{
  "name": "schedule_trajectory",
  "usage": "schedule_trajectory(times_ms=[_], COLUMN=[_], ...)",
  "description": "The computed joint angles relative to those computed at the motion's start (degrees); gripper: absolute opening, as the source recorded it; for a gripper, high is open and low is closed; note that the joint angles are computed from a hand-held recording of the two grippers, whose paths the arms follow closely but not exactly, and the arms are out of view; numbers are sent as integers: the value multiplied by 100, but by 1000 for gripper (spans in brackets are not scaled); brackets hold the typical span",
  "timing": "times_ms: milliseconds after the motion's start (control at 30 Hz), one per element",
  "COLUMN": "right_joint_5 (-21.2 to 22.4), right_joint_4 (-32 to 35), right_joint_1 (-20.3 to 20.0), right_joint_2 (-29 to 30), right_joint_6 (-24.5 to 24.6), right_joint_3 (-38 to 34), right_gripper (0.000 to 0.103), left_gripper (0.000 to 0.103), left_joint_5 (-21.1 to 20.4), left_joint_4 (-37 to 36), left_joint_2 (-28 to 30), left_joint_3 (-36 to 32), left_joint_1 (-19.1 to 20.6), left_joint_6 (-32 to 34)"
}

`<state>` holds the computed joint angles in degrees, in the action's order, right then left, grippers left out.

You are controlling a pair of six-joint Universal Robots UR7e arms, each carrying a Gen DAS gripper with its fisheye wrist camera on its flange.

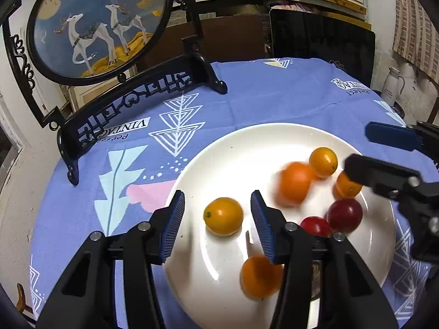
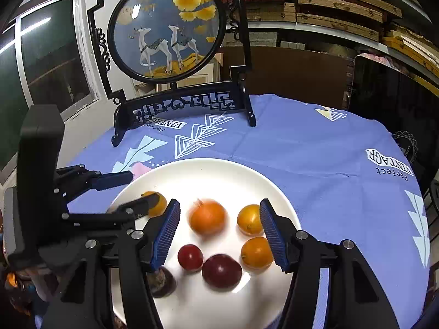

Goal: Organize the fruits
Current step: 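Lower the yellow citrus and orange onto the white plate and open both tools, then grasp a dark mangosteen with the right tool while the left tool grasps a red plum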

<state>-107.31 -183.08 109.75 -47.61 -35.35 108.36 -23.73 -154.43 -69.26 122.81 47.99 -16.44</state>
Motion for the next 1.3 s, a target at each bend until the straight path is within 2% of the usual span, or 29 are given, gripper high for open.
schedule_trajectory(times_ms=[100,233,400,533,667,800,933,1000,1100,1167,1233,1300], right_joint_5=[39,-30,-55,-27,-33,-149,-212,-296,-377,-356,-320,-329], right_joint_4=[30,-24,-50,58,380,436,497,415,144,254,248,292], right_joint_1=[-27,-31,4,72,154,255,386,467,556,576,539,495], right_joint_2=[-170,-467,-1004,-1408,-1622,-1495,-1207,-1017,-782,-814,-891,-999], right_joint_6=[23,-1,-150,-400,-434,-448,-385,-383,-565,-535,-610,-612], right_joint_3=[172,603,1475,2220,2734,2971,2951,2908,2869,2816,2860,2892], right_gripper=[62,71,72,72,77,77,77,75,43,41,41,41], left_gripper=[49,59,66,70,72,75,76,77,77,77,77,77], left_joint_5=[28,101,172,222,149,16,-103,-191,-418,-603,-843,-901], left_joint_4=[85,465,1292,2526,3992,5454,6543,6715,6593,6236,5649,5450], left_joint_2=[-163,-556,-1196,-1923,-2632,-3247,-3645,-3774,-3894,-3955,-4035,-4044], left_joint_3=[129,445,913,1300,1511,1604,1618,1645,1775,1917,2136,2280], left_joint_1=[-82,-286,-682,-1111,-1495,-1836,-2066,-2108,-2153,-2203,-2267,-2336], left_joint_6=[-127,-567,-1257,-2219,-3256,-4271,-4991,-5069,-4865,-4469,-3739,-3390])
